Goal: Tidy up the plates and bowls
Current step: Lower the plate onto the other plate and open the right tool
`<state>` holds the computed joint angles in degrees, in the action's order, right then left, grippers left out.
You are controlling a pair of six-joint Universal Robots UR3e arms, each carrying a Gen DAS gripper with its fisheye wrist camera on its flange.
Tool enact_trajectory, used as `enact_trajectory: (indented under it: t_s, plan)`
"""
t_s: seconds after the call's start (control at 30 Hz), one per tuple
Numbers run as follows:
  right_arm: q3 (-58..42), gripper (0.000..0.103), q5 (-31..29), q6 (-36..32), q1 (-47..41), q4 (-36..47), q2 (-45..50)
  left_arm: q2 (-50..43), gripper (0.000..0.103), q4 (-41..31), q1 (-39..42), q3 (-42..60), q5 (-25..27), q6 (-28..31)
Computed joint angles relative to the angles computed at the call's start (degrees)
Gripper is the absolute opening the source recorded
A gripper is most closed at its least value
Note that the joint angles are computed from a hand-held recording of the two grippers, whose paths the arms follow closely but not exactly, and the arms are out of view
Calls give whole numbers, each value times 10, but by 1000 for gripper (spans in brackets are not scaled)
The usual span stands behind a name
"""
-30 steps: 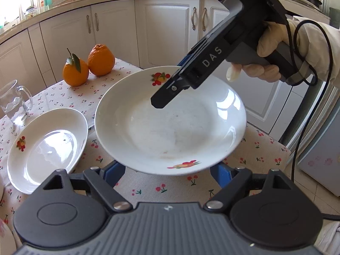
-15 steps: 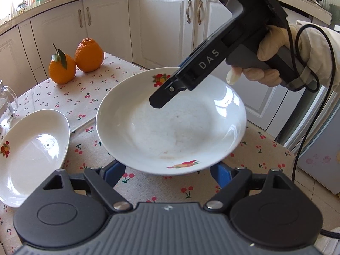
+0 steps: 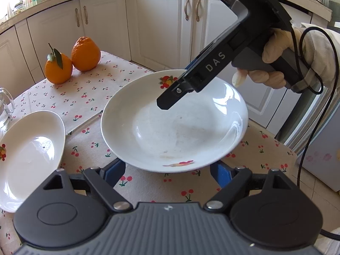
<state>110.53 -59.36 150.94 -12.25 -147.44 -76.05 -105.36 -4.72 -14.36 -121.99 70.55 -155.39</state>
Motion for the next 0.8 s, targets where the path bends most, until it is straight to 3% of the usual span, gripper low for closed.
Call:
enact_trajectory:
  t_s: [0.8]
  plan:
    - [78, 92, -30, 10, -14, -6, -96, -12, 89, 35, 4, -10, -10, -1]
